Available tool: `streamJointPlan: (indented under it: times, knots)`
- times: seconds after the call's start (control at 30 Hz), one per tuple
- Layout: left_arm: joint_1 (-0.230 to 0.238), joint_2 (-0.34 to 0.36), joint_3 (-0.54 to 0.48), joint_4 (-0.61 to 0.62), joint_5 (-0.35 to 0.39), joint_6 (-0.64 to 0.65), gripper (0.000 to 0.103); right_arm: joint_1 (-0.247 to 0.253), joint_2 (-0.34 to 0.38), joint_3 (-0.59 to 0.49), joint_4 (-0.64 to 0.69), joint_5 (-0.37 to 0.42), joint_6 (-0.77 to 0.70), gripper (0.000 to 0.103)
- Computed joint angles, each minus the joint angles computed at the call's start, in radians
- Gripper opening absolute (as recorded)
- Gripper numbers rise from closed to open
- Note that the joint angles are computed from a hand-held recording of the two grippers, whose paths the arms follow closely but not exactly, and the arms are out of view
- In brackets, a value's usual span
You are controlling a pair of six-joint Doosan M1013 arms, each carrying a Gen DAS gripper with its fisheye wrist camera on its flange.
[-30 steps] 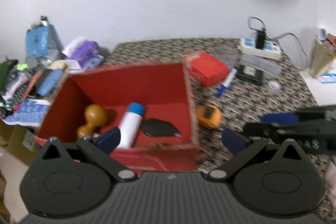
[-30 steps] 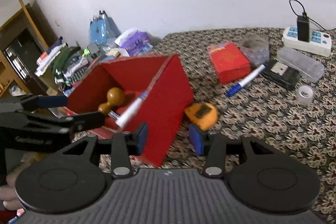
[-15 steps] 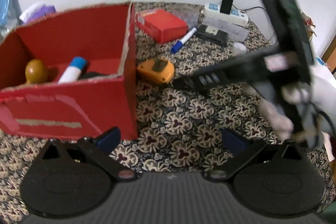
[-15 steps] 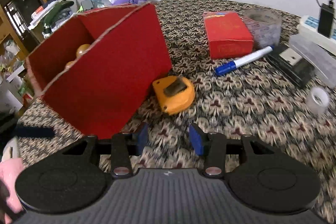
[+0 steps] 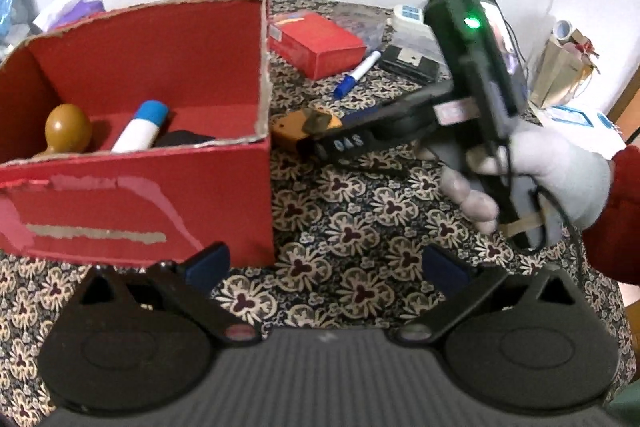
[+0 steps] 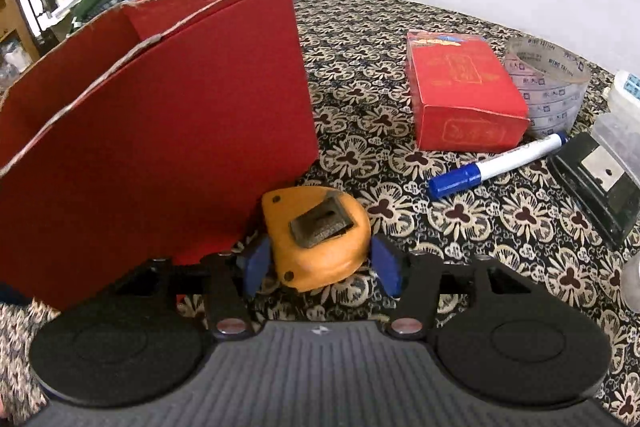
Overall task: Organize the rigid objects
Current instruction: 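Lift the tape measure with the right tool and carry it over the box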
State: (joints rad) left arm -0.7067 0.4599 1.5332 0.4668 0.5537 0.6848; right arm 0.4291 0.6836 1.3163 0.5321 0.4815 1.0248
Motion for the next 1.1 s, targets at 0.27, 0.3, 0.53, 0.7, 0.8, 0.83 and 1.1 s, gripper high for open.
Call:
streamJointPlan:
  times: [0.27,0.3,0.53,0.7,0.8,0.83,1.1]
  knots:
    - [0.014,-0.011,0.023,-0.187,-0.110,0.174,0.102,-0.042,-0.101,0.147,0.125,0.086,-0.207,0.041]
    - [0.016,-0.010,0.023,-0.230,-0.125,0.214,0.102,-0.049,-0.121,0.174,0.125,0.095,-0.224,0.041]
    - [0.022,0.024,-0.018,-0.517,-0.169,0.446,0.102,-0.082,-0.226,0.322,0.123,0.120,-0.267,0.041]
    - [0.026,0.091,-0.100,-0.720,-0.105,0.668,0.101,-0.074,-0.270,0.397,0.101,0.050,-0.251,0.041]
    - [0.032,0.104,-0.115,-0.868,-0.078,0.900,0.101,-0.065,-0.290,0.433,0.086,0.005,-0.255,0.041]
    - [0.029,0.105,-0.119,-0.870,-0.067,0.959,0.101,-0.062,-0.297,0.444,0.080,-0.006,-0.263,0.041]
    - [0.043,0.143,-0.195,-0.902,0.114,1.205,0.102,-0.055,-0.336,0.509,0.154,-0.115,-0.401,0.041]
